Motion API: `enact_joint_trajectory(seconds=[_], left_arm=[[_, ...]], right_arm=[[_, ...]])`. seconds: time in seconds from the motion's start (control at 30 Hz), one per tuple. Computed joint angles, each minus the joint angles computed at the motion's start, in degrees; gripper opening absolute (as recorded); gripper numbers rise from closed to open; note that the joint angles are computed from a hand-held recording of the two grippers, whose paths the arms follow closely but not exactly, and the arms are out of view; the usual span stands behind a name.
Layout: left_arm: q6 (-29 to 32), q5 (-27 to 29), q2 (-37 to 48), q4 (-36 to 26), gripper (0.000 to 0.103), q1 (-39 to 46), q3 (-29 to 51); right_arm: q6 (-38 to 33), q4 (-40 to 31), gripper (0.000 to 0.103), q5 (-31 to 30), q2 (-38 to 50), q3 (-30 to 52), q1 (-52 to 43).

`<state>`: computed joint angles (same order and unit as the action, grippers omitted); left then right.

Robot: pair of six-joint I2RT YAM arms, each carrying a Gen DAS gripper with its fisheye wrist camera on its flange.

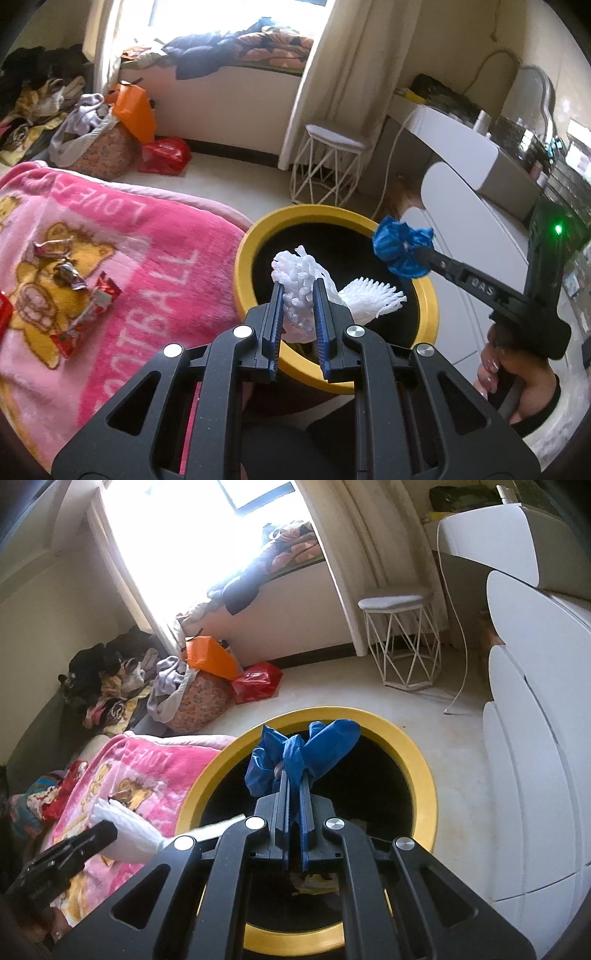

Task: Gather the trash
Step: 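Carry the blue bow and white tied bag over the yellow bin, then open both tools to drop the bow and white bag into the bin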

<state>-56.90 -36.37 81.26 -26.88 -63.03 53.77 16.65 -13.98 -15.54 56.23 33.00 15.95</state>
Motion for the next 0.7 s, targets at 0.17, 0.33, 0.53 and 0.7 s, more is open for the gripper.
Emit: enact_joint_trajectory(seconds=[0.17,0.33,0.53,0.7], left_arm=[[1.4,2.3,2.9,2.9,0.011,-0.3,0.5],[2.3,4.2,6.2,4.8,0.011,-0.5,1.6],[3.3,7.3,9.1,7.5,0.011,0.5,2.1],[3.3,8.0,10.7,7.9,0.022,1.6,2.8]], right_arm=[[-0.2,0.6,0.004,0.0,1.6,0.1,-0.4],[-0.6,1.1,0.004,-0.3,4.1,1.1,-1.0],[-1.2,0.9,0.005,-0.2,8.4,3.2,-1.1],[-1.1,0.4,0.028,-1.6,10.2,4.2,-2.0]])
